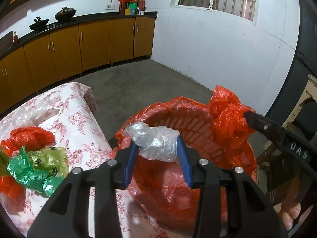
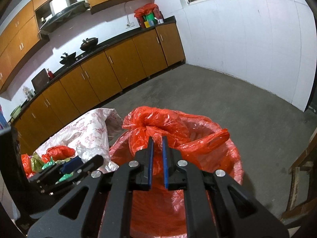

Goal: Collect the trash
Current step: 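Carry both bags over the orange basket and open both tools to drop them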

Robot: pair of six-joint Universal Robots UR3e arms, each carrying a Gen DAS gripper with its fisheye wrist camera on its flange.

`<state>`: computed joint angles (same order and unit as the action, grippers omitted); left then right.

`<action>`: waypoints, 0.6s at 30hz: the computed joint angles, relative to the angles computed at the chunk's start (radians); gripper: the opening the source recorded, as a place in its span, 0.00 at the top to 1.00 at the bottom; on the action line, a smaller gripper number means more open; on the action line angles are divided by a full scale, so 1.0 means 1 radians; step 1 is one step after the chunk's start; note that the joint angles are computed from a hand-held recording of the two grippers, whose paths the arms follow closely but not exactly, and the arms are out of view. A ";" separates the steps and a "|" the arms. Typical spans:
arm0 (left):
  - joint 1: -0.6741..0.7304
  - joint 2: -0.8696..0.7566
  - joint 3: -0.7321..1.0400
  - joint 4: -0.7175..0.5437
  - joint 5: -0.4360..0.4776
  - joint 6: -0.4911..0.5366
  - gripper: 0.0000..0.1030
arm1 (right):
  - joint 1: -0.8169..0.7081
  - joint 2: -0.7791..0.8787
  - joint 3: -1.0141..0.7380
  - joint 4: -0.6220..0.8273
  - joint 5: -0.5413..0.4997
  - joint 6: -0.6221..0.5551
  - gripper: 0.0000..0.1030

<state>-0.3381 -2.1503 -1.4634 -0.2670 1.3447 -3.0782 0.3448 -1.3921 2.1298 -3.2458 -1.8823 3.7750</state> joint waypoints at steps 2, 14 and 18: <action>0.004 -0.001 -0.001 -0.009 -0.005 0.001 0.56 | -0.007 -0.010 0.014 -0.004 0.009 0.002 0.84; 0.046 0.102 -0.168 0.067 0.027 0.003 0.39 | 0.067 -0.003 -0.031 0.070 -0.105 -0.010 0.69; 0.088 0.199 -0.319 0.163 0.078 0.017 0.34 | 0.133 0.040 -0.114 0.111 -0.163 -0.045 0.69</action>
<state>-0.2504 -1.9510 -1.7821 -0.1045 1.4222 -3.0614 0.4778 -1.3522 2.0160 -3.1349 -2.0456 3.7301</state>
